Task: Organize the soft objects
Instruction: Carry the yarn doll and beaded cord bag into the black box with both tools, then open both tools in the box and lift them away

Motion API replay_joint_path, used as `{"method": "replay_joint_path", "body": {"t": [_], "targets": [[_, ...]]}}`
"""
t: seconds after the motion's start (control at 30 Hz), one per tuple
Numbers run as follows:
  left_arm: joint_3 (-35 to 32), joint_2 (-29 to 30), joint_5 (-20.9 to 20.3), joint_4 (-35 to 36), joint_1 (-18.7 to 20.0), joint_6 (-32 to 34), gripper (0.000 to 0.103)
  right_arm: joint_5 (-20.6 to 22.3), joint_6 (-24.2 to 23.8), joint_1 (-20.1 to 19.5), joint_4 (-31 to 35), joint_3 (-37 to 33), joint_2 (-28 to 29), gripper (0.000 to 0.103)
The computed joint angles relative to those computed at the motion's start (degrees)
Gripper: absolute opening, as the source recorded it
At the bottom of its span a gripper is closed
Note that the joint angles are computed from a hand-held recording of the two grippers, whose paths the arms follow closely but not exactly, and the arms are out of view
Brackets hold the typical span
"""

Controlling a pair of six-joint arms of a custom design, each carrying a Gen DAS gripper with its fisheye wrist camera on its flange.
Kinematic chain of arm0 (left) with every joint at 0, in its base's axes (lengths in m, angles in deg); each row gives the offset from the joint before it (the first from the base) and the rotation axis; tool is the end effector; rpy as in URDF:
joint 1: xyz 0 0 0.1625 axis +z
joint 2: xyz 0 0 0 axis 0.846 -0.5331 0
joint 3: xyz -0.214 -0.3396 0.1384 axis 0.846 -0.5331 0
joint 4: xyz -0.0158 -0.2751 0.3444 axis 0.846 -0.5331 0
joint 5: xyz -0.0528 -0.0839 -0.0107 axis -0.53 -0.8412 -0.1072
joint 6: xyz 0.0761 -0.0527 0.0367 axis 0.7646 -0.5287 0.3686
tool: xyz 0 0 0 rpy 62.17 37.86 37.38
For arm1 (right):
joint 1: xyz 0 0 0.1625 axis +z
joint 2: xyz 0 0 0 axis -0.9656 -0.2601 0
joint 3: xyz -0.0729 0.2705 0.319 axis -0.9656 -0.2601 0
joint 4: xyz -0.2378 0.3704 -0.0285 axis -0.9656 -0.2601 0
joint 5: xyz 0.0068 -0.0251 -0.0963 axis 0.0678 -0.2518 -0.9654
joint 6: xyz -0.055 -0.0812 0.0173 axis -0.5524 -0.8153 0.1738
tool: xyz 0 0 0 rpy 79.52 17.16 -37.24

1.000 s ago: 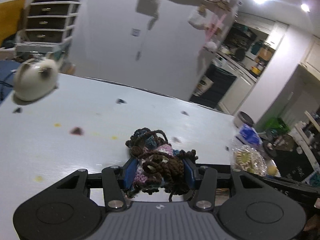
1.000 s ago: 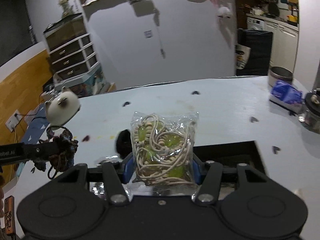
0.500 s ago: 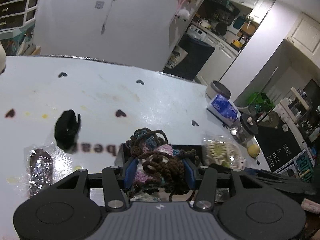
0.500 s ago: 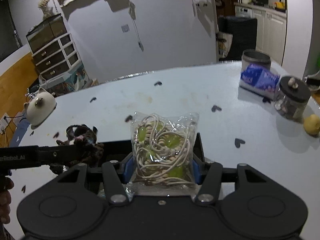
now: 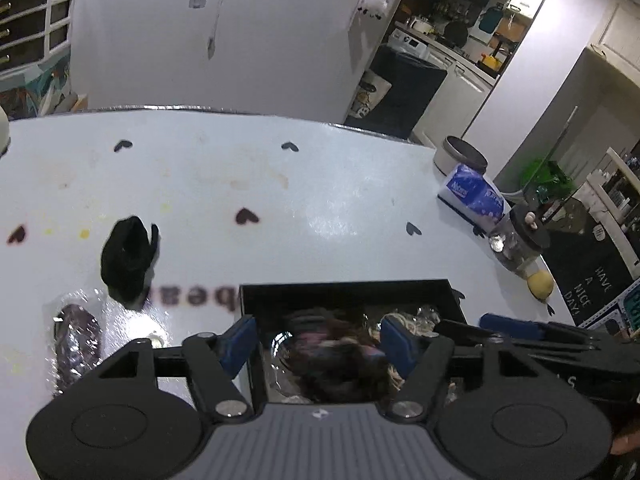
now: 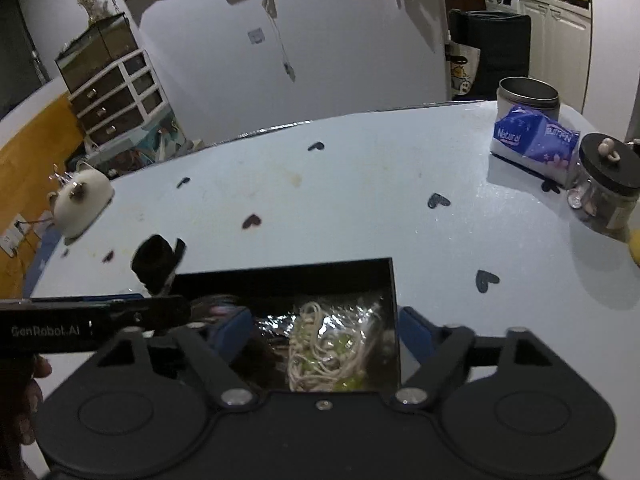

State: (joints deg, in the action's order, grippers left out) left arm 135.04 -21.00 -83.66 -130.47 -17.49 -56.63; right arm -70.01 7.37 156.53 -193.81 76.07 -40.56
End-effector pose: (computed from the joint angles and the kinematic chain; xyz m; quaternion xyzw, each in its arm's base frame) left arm -0.3832 -0.5612 0.0064 0.2709 0.9277 -0.2022 0.1585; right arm 0.0275 -0.4732 0.3446 0.0156 -0.8820 0.3812 0.2767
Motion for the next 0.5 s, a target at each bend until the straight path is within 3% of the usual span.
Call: {"method": "replay_joint_path", "body": {"t": [0.07,0.17,0.3,0.4,0.5], "targets": [[-0.10,-0.31,-1.14,0.44,0.03,0.14,0.044,1.19,0.40,-0.49,3.34,-0.68,-0.87,0.047],[-0.30,-0.33,-3.88,0.91,0.15,1.58,0.027,0.93,-1.64,-0.39,8.06,-1.69,-0.84,0.033],[-1.53,0.79,-5.73,4.10,0.21,2.83,0.026,-2.70,-3.83,-0.05,12.76,-3.12,1.75,0.028],[-2.95,2.33,-5.09,7.23,0.54,3.13,0.026,-5.77,-6.33,0.25,10.50,-2.99,3.75,0.026],[-3.59,3.26,-4.50,8.83,0.97,2.76,0.026,-5.97,-6.24,0.38,10.42,-3.01,3.76,0.026]]}}
